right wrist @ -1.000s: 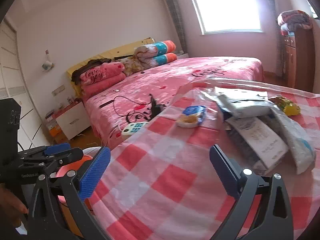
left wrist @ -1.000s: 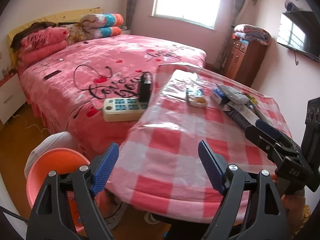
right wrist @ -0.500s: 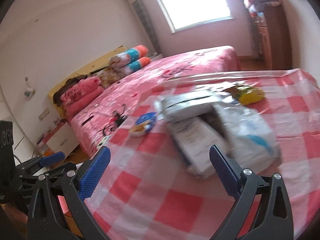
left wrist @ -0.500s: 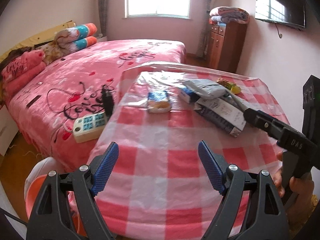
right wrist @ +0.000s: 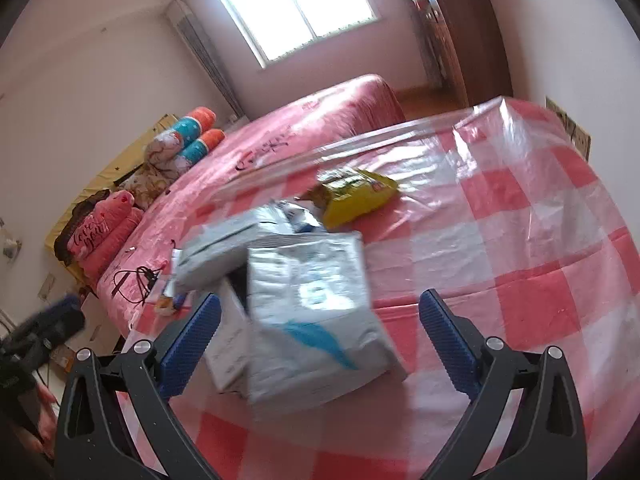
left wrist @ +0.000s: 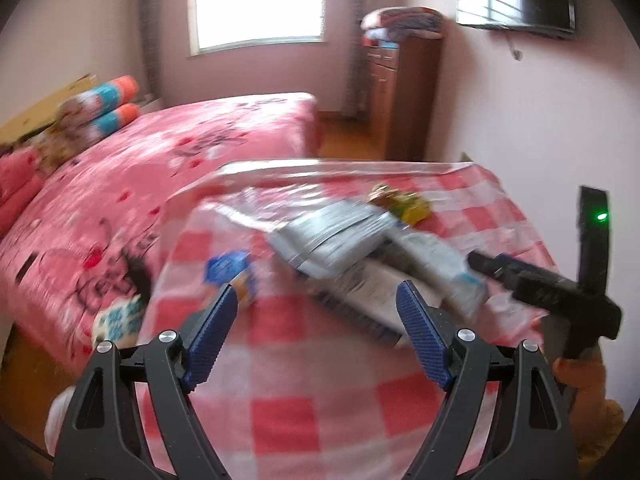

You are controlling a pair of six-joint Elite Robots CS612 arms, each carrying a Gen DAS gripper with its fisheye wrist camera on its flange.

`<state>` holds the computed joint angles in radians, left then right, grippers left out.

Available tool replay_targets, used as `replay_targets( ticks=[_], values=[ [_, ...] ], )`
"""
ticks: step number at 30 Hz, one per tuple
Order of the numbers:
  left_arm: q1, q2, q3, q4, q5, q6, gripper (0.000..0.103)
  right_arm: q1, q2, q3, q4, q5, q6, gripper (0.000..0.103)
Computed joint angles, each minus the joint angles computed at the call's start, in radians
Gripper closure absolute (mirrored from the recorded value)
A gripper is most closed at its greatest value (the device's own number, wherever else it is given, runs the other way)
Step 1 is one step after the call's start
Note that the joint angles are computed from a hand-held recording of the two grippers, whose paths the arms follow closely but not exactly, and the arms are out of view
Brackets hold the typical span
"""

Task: Collect trash
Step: 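Grasp a grey wipe pack with the left gripper while the right grasps a blue-feather wipe pack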

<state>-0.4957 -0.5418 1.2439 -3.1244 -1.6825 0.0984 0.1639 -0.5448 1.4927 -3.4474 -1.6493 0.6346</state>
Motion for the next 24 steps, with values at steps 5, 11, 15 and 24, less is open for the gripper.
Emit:
replay_targets(
  ticks=[5,11,15,24],
  values=[
    [-0.018,0.055,-0.157,0.198,-0.04,0.162,0.021,-0.026,0.004,0.0,0.029,0.082,0.03,0.005],
    [-0.033,0.146,-0.359,0.418,-0.005,0.297,0.021,-0.039,0.016,-0.018,0.032,0.161,0.011,0.005],
    [-0.03,0.195,-0.47,0.541,-0.024,0.349,0.021,-0.034,0.023,-0.038,0.061,0.158,-0.018,0.005],
    [-0.036,0.269,-0.619,0.706,0.015,0.464,0.021,-0.031,0.034,-0.06,0.091,0.182,-0.042,0.005]
  ],
)
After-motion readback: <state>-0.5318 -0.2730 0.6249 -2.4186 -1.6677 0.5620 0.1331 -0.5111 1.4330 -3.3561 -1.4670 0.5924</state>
